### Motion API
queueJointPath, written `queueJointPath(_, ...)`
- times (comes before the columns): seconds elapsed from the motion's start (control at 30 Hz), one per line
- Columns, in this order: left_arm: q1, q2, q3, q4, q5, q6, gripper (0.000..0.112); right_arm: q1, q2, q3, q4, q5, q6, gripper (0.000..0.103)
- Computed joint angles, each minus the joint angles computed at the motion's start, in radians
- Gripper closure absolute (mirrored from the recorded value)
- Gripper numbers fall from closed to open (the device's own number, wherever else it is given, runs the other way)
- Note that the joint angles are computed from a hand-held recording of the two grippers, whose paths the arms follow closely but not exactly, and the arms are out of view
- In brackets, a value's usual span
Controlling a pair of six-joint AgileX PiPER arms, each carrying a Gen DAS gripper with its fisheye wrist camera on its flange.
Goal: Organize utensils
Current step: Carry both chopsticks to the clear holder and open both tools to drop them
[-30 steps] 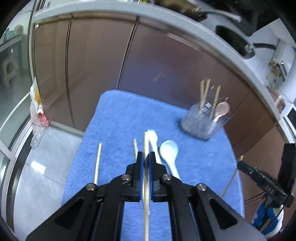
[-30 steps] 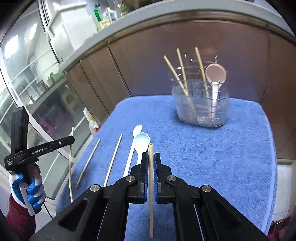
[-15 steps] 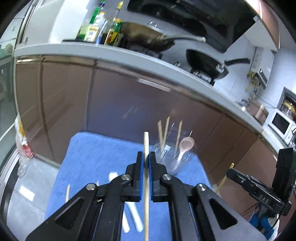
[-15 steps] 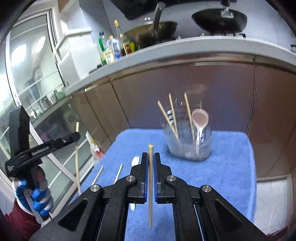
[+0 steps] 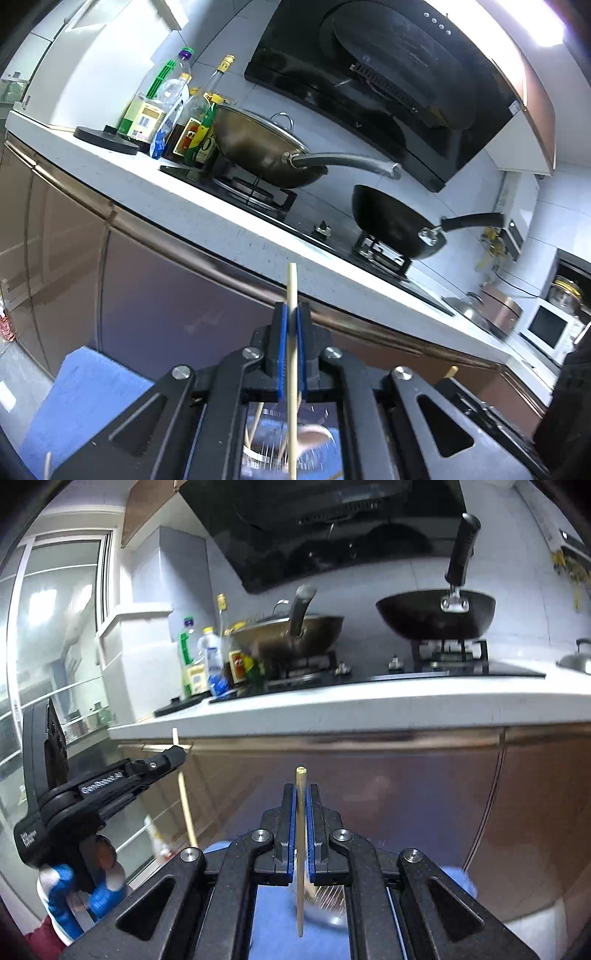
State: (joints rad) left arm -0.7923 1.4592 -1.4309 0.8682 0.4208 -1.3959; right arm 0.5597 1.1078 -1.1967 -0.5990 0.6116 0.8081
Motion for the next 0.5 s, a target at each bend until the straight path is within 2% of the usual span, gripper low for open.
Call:
queueJointPath(0.2,0.01,0.187,-0.079,0.169,-0.021,-0.191,0.108,-0.102,0.102,0.016,-0.051,-0.134,0.002,0.098)
queueJointPath(0.33,0.0,0.274,-0.078,0.37,-0.005,-0.396,0.108,-0.138,0.151,0.07,-0.186,-0.218,0.117,0.098)
queueJointPath(0.4,0.002,0.307,-0.075,0.409,-0.016,-0.436,0.108,-0.169,0.169,0.097,-0.189,-0.27,0.132,0.098)
queueJointPath(0.5,-0.018,0.337,-0.061,0.543,0.014,-0.544,0.108,-0.185,0.193,0.148,-0.294,-0.32,0.252,0.098)
